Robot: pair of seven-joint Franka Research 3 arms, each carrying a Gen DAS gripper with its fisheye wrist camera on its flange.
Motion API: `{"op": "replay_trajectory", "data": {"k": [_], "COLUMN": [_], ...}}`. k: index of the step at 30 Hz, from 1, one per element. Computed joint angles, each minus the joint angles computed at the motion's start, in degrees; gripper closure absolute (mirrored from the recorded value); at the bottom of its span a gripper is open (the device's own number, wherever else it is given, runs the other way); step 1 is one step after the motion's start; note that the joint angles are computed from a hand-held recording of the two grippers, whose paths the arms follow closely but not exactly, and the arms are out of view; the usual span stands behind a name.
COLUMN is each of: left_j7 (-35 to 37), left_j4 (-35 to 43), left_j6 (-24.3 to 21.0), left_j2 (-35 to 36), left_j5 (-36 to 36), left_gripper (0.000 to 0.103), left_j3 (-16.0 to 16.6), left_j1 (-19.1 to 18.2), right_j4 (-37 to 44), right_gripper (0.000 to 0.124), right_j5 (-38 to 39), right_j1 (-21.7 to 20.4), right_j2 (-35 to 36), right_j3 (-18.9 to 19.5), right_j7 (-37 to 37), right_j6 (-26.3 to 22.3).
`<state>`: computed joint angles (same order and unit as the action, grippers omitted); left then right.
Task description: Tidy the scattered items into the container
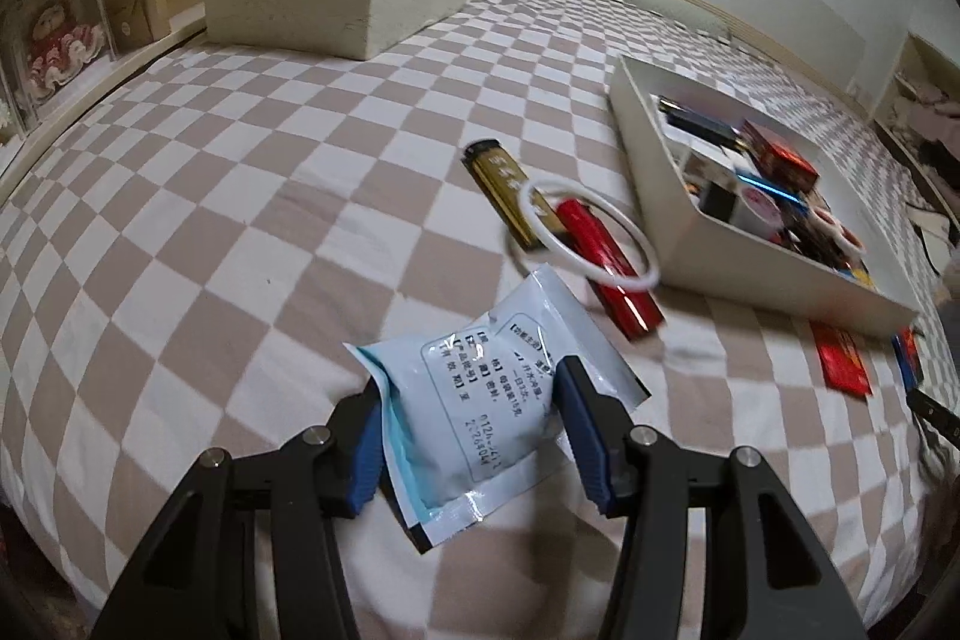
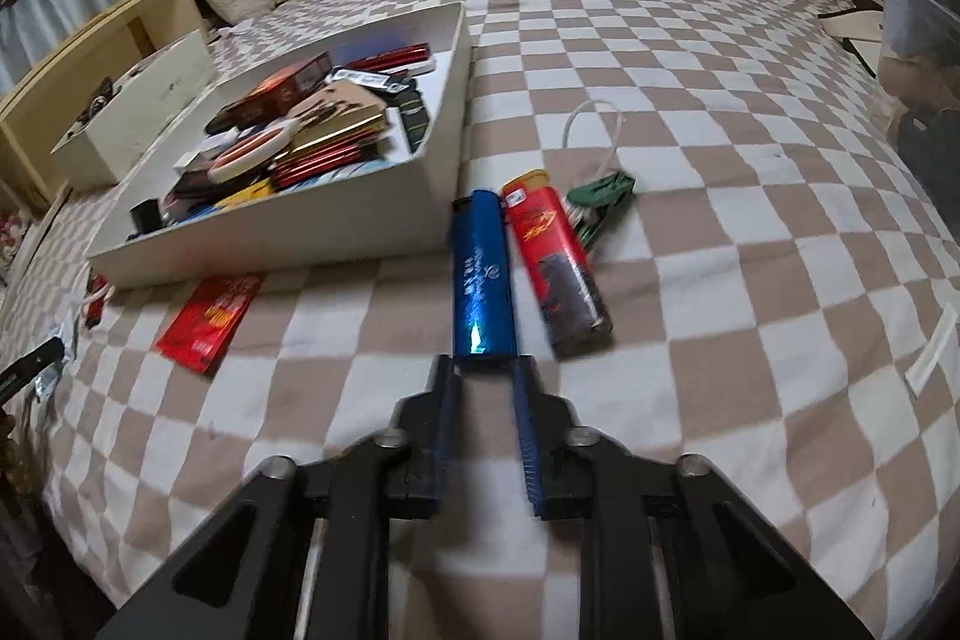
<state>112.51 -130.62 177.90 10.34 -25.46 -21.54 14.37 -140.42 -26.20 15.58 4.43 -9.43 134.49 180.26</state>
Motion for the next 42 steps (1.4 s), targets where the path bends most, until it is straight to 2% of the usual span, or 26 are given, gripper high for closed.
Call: {"op": "replay_trajectory", "data": {"k": [4, 6, 9, 11, 15, 17, 18, 19, 20, 21, 22, 26, 29, 30, 32, 33, 35, 38, 40, 42], "left_j7": [6.06, 11.4, 20.26, 25.1, 31.13, 32.4, 32.34, 33.01, 33.59, 33.8, 33.7, 31.08, 24.59, 22.2, 21.38, 21.6, 22.59, 28.58, 34.21, 36.07], "left_j4": [-1.54, -1.85, -2.26, -2.32, -2.11, -2.11, -2.0, -1.86, -1.73, -1.69, -1.8, -2.83, -3.98, -4.57, -4.99, -5.07, -4.74, -2.75, -0.75, 1.14], "left_j6": [-0.83, -2.15, -4.24, -5.38, -7.58, -7.78, -7.84, -8.29, -8.8, -9.23, -9.28, -8.5, -6.88, -6.03, -5.15, -4.78, -4.57, -5.69, -7.09, -9.15], "left_j2": [-1.65, -2.54, -3.92, -4.52, -4.95, -4.95, -4.9, -4.97, -5.04, -5.18, -5.33, -6.02, -6.43, -6.67, -6.82, -6.81, -6.58, -6.12, -5.72, -5.06], "left_j5": [-5.92, -11.91, -21.14, -25.93, -31.57, -32.58, -32.47, -33.23, -33.96, -34.31, -34.25, -32.1, -26.13, -23.71, -22.67, -22.6, -23.2, -29.71, -35.46, -36.72], "left_gripper": [0.051, 0.051, 0.051, 0.051, 0.05, 0.047, 0.04, 0.032, 0.029, 0.026, 0.025, 0.025, 0.025, 0.024, 0.016, 0.01, 0.009, 0.009, 0.009, 0.009], "left_j3": [-3.3, -5.24, -7.29, -7.64, -7.01, -6.32, -5.74, -5.25, -4.71, -4.11, -3.46, -0.41, 2.5, 3.49, 4.93, 5.6, 6.63, 7.01, 7.3, 8.19], "left_j1": [2.09, 3.19, 3.74, 3.15, 0.58, -1.18, -2.04, -2.68, -3.3, -3.98, -4.74, -7.94, -10.92, -12.05, -13.72, -14.47, -15.34, -14.89, -14.37, -14.23], "right_j4": [-2.22, -2.89, -3.02, -1.9, -0.39, 0.65, 1.04, 1.39, 1.57, 2.04, 2.73, 6.08, 7.94, 8.61, 9.65, 9.82, 9.73, 8.25, 6.93, 5.76], "right_gripper": [0.116, 0.116, 0.116, 0.116, 0.116, 0.115, 0.108, 0.088, 0.072, 0.045, 0.042, 0.043, 0.043, 0.047, 0.052, 0.054, 0.061, 0.082, 0.101, 0.101], "right_j5": [0.62, 5.48, 6.97, 2.01, -0.37, -2.05, -1.98, -0.98, -0.09, 0.34, -0.42, 0.32, 2.54, 3.1, 3.37, 4.21, 4.39, 6.05, 10.59, 16.14], "right_j1": [-0.47, -2.08, -2.95, -1.68, -1.5, -1.68, -2.0, -2.45, -2.68, -2.63, -2.17, -1.43, -1.27, -0.91, 0.07, 0.12, 1.26, 1.8, -0.19, -3.15], "right_j2": [-1.75, -2.3, -2.29, -1.62, -1.13, -0.72, -0.49, -0.14, 0.05, 0.37, 0.74, 3.28, 4.98, 5.53, 6.56, 6.9, 7.13, 6.56, 5.98, 5.47], "right_j3": [1.59, 4.15, 4.93, 2.73, 2.01, 1.92, 2.21, 2.72, 3.0, 3.08, 2.67, 2.4, 1.9, 1.47, 0.24, 0.12, -1.3, -2.39, -0.35, 3.12], "right_j7": [-0.92, -5.17, -5.9, -1.78, 0.96, 2.46, 2.36, 1.5, 0.73, 0.16, 0.38, -1.42, -3.06, -3.55, -3.8, -4.49, -4.45, -4.69, -7.99, -12.69], "right_j6": [0.5, 0.5, 1.4, 0.79, -1.29, -2.6, -3.0, -2.98, -2.91, -3.22, -3.76, -6.66, -6.39, -6.62, -6.85, -6.58, -5.79, -3.45, -1.72, -0.31]}}
